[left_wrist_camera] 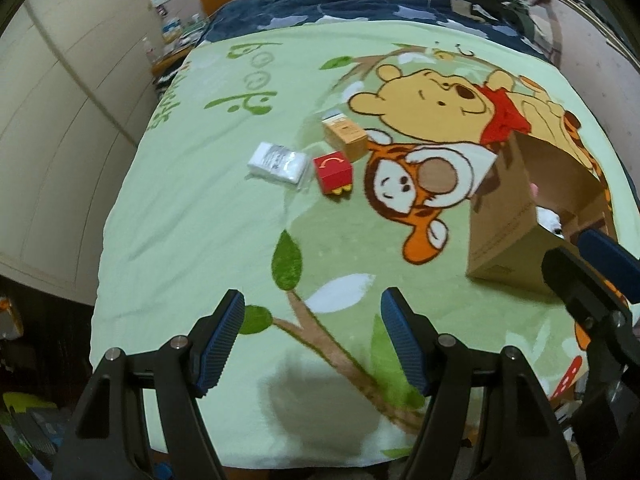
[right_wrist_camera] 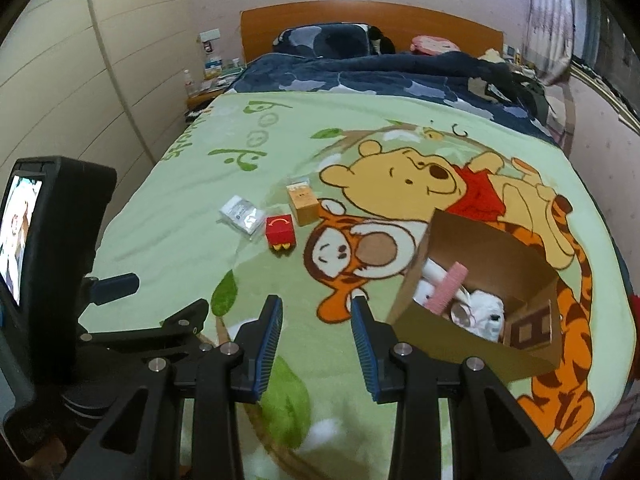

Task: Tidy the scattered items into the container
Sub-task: 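Withdraw both tools from the box toward the red box and white packet, then grasp the red box with right tool while left tool grasps the white packet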

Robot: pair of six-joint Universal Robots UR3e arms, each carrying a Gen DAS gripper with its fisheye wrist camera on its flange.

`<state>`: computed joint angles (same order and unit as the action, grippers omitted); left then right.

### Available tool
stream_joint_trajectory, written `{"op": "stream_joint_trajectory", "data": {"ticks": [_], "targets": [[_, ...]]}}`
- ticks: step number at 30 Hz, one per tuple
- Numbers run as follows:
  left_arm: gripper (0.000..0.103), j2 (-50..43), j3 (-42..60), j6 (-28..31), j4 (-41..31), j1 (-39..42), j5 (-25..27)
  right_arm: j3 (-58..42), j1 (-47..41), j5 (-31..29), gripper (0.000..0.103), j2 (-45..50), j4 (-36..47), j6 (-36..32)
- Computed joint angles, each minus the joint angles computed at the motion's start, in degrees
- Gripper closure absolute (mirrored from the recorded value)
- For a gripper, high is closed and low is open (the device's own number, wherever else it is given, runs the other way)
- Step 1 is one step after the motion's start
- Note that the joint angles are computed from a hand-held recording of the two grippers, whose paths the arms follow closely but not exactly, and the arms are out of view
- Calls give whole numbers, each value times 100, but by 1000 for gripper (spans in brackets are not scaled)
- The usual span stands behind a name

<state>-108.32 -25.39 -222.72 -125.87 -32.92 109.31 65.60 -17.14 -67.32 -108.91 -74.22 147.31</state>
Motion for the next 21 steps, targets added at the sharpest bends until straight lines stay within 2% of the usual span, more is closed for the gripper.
{"op": "stream_joint_trajectory", "data": {"ticks": [8,14,16,18,21], "targets": [[31,1228,-2538,339,1387,826,-89,519,1149,-535,67,573,-1466,865],[31,1576,-3897,783,2450,1493,-179,1246,1736,-874,67,920,-2699,1297],[31,1638,-4306,913,2847,1673,-162,1445,1866,-926,64,1104,-3041,1410],[31,1720,-4720,1016,3235,1845,-178,1634,1979,-941,55,1347,-3427,1524],[31,1806,-5282,1138,3736,2118,-256,1880,2243,-1122,53,1822,-4133,1590]]}}
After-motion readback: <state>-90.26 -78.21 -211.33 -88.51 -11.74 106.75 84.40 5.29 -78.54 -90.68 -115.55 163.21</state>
